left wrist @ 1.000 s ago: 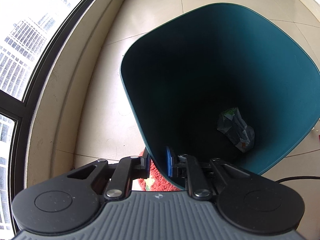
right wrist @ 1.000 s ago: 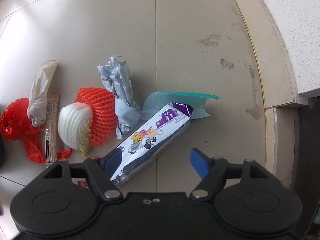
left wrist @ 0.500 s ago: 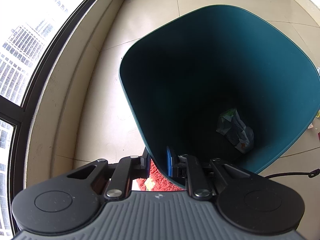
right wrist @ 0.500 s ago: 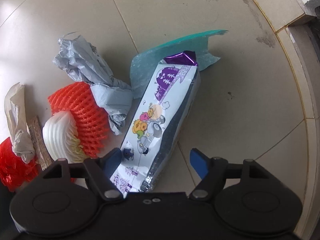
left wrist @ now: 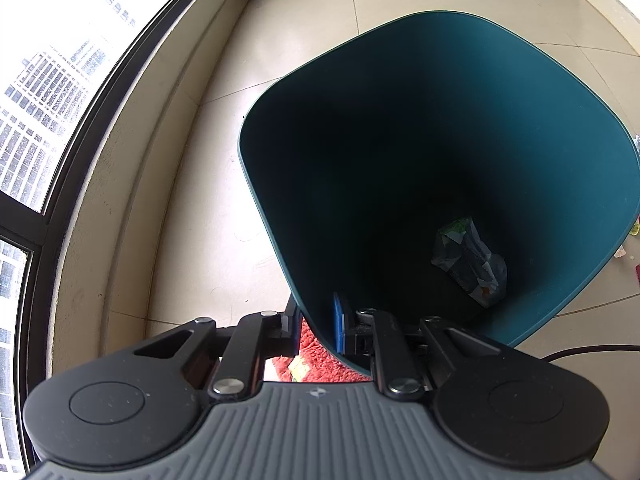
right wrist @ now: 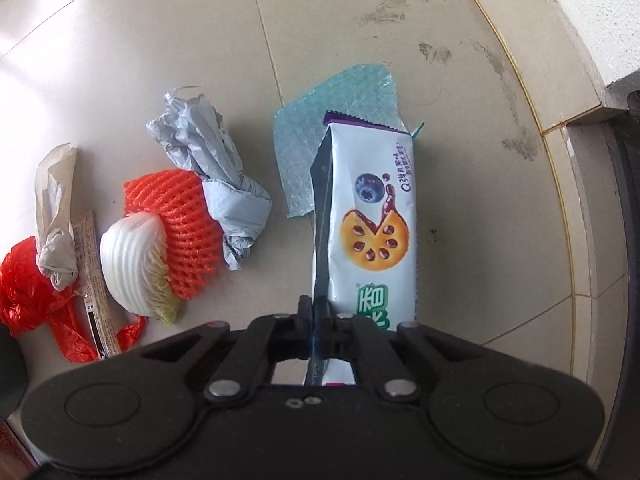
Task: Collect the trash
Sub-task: 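Carry the snack packet over the bin and release it inside with the right tool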
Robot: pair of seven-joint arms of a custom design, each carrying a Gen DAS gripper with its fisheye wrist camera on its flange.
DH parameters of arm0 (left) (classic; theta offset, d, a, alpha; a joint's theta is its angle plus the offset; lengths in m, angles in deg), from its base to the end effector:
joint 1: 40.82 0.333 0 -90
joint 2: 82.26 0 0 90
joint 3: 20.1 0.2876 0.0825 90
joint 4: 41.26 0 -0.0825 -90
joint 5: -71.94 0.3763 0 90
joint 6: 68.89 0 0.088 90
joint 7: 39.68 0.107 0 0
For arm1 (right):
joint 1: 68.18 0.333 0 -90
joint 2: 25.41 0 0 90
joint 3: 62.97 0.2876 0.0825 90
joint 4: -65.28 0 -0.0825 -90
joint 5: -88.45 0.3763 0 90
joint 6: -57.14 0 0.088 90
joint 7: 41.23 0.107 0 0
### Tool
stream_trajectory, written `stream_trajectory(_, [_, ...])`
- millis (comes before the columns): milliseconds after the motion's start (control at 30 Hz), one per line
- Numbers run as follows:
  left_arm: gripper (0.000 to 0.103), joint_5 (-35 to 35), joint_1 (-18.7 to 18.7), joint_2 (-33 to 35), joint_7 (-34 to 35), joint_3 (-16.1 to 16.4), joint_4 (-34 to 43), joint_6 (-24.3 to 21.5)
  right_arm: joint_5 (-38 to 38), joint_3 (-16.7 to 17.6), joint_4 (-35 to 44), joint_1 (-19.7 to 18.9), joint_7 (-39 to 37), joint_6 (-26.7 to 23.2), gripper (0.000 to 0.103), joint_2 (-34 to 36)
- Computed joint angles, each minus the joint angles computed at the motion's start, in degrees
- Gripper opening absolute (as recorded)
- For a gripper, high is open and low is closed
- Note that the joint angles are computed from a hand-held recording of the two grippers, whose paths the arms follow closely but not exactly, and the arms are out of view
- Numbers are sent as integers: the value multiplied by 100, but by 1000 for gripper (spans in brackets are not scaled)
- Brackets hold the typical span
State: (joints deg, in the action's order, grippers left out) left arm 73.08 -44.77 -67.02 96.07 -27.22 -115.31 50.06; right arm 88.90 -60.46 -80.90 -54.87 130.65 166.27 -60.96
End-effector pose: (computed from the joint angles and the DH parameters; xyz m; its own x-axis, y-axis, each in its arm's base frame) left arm 0.6496 -0.1134 0.6276 -0.7424 -0.5732 -0.3468 -0.4615 0.8128 -0.3555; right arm 0.3524 0.1004 0.4501 -0.9181 -0.3952 0.0289 -0.3957 0.9183 -0.0142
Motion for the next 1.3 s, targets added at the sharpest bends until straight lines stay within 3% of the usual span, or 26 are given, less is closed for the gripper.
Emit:
stream_trajectory(200, [14, -7, -16, 97, -112, 5, 170, -112, -311, 52, 436, 33, -406, -671, 0, -318])
stream_trajectory(433, [14, -71, 16, 125, -44, -1, 246, -166, -557, 150, 1187, 147, -989, -864, 0, -171])
stream_trajectory(1000, [14, 19, -18, 189, -145, 24, 356, -226, -1135, 482, 3943, 429, -2423, -868, 0, 1669])
stream_trajectory(1300, [12, -130, 7, 132, -189, -14, 318, -121, -1628, 593, 6599, 716, -3420, -1053, 0, 3536])
